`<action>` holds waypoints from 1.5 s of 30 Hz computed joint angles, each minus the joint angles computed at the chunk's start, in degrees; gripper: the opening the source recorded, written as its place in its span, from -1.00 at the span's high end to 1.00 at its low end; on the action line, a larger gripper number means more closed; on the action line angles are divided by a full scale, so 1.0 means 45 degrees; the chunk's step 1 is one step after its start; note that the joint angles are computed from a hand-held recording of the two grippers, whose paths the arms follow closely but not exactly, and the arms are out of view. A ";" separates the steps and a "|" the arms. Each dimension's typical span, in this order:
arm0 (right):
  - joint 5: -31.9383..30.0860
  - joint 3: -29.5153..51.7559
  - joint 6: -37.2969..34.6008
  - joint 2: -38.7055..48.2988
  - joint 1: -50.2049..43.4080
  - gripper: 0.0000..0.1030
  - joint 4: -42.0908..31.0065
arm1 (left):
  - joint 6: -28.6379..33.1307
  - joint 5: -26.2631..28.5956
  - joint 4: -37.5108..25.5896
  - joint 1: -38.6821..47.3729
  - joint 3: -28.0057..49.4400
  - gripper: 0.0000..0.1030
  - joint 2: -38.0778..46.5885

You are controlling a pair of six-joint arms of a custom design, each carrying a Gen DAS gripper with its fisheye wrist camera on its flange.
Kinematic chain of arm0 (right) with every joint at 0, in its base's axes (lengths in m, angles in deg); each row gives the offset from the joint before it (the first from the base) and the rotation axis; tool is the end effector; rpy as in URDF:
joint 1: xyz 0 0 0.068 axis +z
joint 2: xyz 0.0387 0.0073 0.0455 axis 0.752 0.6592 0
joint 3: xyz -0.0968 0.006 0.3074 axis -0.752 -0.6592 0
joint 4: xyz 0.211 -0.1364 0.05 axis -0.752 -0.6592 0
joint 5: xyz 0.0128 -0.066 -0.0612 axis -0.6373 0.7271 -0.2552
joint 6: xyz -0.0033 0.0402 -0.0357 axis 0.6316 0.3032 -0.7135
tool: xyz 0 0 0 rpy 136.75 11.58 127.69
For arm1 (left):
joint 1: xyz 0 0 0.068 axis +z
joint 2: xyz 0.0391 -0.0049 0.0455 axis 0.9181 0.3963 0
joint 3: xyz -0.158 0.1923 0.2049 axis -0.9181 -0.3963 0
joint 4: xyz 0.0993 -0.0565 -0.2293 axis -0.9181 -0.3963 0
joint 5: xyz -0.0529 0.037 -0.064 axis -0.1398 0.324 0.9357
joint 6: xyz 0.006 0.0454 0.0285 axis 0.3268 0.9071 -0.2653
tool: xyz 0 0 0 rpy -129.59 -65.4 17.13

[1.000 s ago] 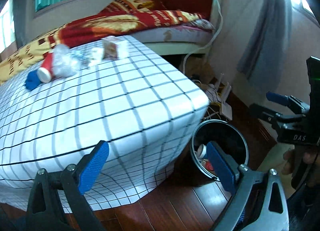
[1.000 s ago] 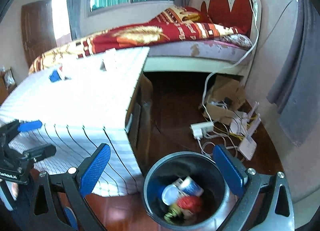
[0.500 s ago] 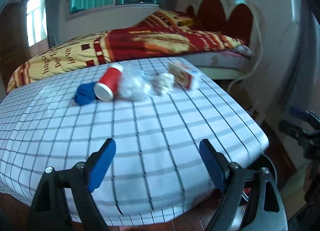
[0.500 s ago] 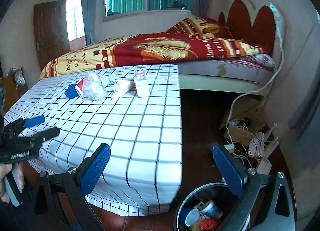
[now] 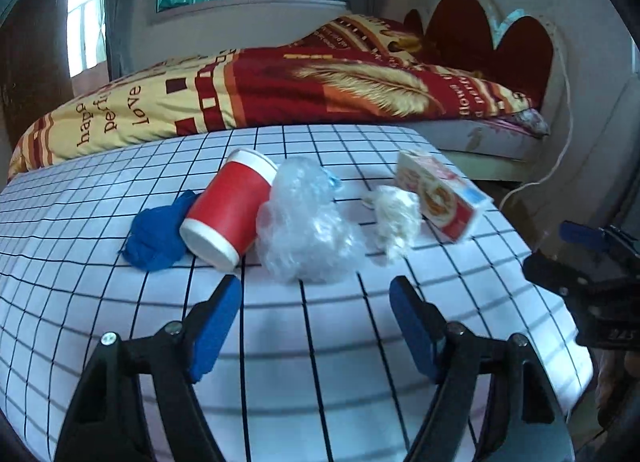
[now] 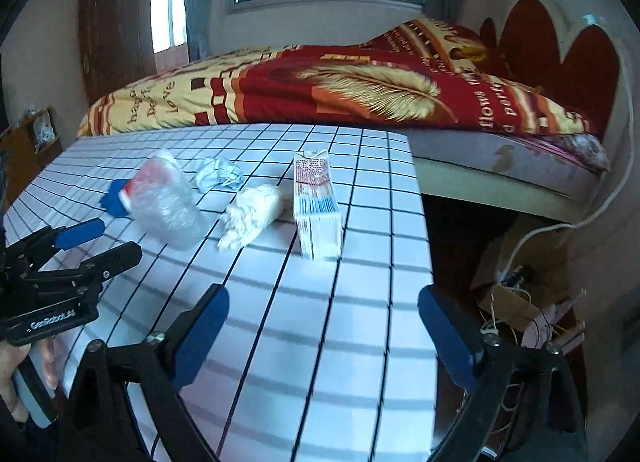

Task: Collect trash
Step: 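Grasp the clear plastic bag with the left gripper while the right gripper grasps the white milk carton, then carry the clear bag and white carton over the bin and release both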

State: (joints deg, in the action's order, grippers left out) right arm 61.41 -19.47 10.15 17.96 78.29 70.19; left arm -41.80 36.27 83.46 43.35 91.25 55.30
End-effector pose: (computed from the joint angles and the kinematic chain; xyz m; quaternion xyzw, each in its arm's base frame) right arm 0.3116 0.1632 0.2472 -0.0493 0.9038 0.0106 0.4251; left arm 0.3178 -0.1335 0.2244 0.0991 0.8999 -0.0775 0.4175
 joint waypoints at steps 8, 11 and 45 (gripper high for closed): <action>-0.1143 0.2739 -0.0516 0.2621 -0.1039 -0.62 -0.0592 | 0.0404 -0.0056 -0.0803 0.0070 0.1734 -0.51 0.1612; -0.1460 0.3611 -0.0376 0.3276 -0.1293 -0.57 -0.1008 | 0.0427 -0.0263 -0.1198 0.0024 0.2273 -0.51 0.1938; -0.1334 -0.0524 0.0225 -0.0639 -0.1045 0.30 0.0137 | 0.0773 -0.0385 -0.1053 -0.1123 0.0425 0.18 -0.0144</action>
State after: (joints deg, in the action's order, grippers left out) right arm 55.41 -21.83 11.17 15.09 73.59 70.80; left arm -38.32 34.53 78.72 38.29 93.17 54.66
